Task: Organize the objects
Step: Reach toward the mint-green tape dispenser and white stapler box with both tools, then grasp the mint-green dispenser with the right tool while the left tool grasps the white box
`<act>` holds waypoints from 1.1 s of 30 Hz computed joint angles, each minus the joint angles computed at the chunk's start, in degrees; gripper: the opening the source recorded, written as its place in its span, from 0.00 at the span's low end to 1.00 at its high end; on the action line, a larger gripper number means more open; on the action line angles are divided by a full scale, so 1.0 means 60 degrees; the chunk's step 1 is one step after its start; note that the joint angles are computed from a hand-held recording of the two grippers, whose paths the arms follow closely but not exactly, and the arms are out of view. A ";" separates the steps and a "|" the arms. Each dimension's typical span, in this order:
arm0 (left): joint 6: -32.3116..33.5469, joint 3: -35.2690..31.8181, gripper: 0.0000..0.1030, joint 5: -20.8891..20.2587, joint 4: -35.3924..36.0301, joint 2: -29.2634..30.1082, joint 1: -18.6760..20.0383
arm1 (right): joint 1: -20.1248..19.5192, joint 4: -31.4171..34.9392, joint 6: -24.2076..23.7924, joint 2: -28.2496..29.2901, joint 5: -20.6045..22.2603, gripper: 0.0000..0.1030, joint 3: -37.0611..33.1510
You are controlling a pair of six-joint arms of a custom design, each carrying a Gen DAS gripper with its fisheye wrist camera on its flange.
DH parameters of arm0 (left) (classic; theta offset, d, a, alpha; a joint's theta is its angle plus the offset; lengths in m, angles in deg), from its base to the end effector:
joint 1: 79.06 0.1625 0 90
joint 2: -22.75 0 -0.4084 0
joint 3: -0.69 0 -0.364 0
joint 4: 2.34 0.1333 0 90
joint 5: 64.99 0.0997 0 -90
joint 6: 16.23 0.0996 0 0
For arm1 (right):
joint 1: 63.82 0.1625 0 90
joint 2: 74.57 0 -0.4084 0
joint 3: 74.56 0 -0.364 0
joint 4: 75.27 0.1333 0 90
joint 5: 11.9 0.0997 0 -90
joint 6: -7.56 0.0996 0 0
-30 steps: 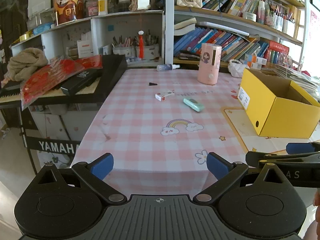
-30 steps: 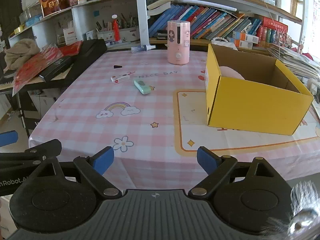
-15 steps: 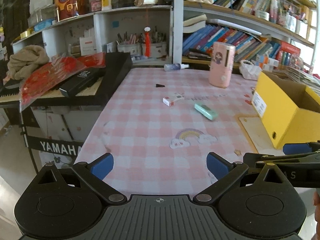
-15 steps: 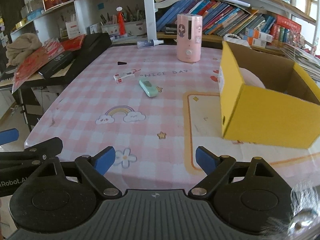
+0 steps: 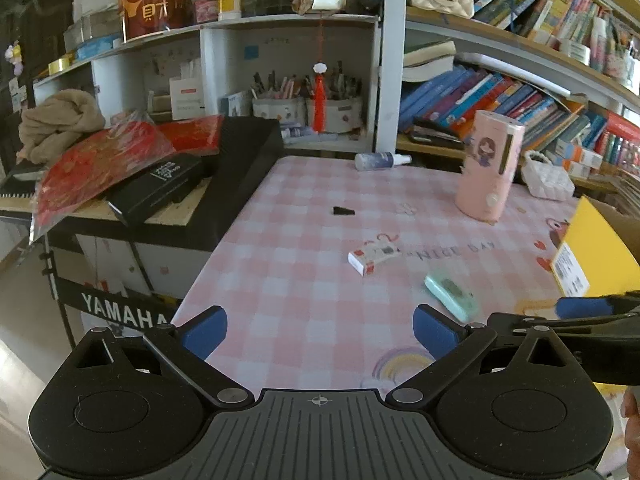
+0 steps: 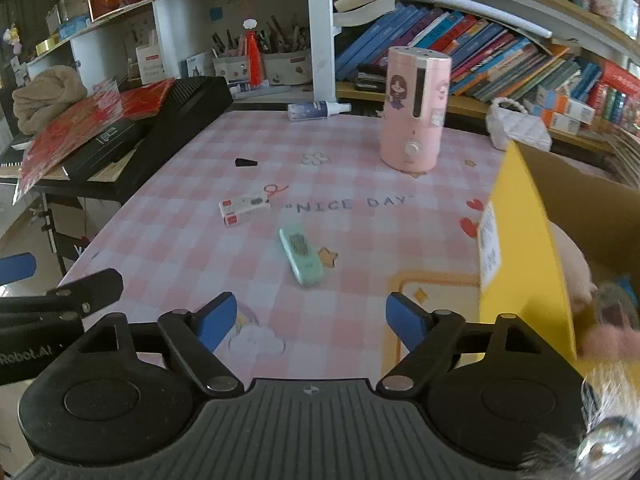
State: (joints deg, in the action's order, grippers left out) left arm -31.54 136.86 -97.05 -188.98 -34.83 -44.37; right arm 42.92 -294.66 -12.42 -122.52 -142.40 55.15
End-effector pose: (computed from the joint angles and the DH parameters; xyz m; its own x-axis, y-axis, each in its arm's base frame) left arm -0.2067 -0.4079 0.1311 -0.7061 0.1339 -0.6954 0.6173 0.5977 -0.5116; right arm 0.1950 -0.4101 0.1281 -0.7479 0.0055 0.6638 -0.4785 0.6887 -0.5448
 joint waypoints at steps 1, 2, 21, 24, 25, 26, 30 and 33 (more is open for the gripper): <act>0.0132 -0.0133 0.98 0.0001 -0.0070 0.0102 0.0082 | -0.0115 0.0234 -0.0017 -0.0005 0.0117 0.67 -0.0158; 0.0254 -0.0284 0.98 -0.0002 -0.0117 0.0207 0.0165 | -0.0206 0.0387 -0.0040 -0.0009 0.0227 0.64 -0.0262; 0.0782 -0.2181 0.97 -0.0095 0.0760 0.1345 0.1130 | -0.1450 0.2232 -0.1341 0.0664 0.1466 0.40 -0.2070; 0.0780 -0.2396 0.97 -0.0156 0.0831 0.1475 0.1236 | -0.1529 0.2358 -0.1564 0.0707 0.1546 0.35 -0.2146; 0.0797 -0.2470 0.97 -0.0191 0.0838 0.1519 0.1271 | -0.1532 0.2319 -0.1756 0.0745 0.1539 0.28 -0.2180; 0.0839 -0.2554 0.97 -0.0248 0.0814 0.1580 0.1313 | -0.1544 0.2273 -0.1967 0.0770 0.1553 0.23 -0.2203; 0.1173 -0.2922 0.97 -0.0499 0.0633 0.1872 0.1465 | -0.1550 0.1821 -0.2315 0.0741 0.1471 0.22 -0.2136; 0.1379 -0.3249 0.96 -0.0706 0.0568 0.2140 0.1582 | -0.1511 0.1114 -0.2550 0.0704 0.1280 0.22 -0.2047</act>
State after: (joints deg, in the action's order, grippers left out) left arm -23.26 117.37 -101.28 -185.57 -21.99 -34.88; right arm 33.85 -287.97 -27.72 -118.30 -134.72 42.87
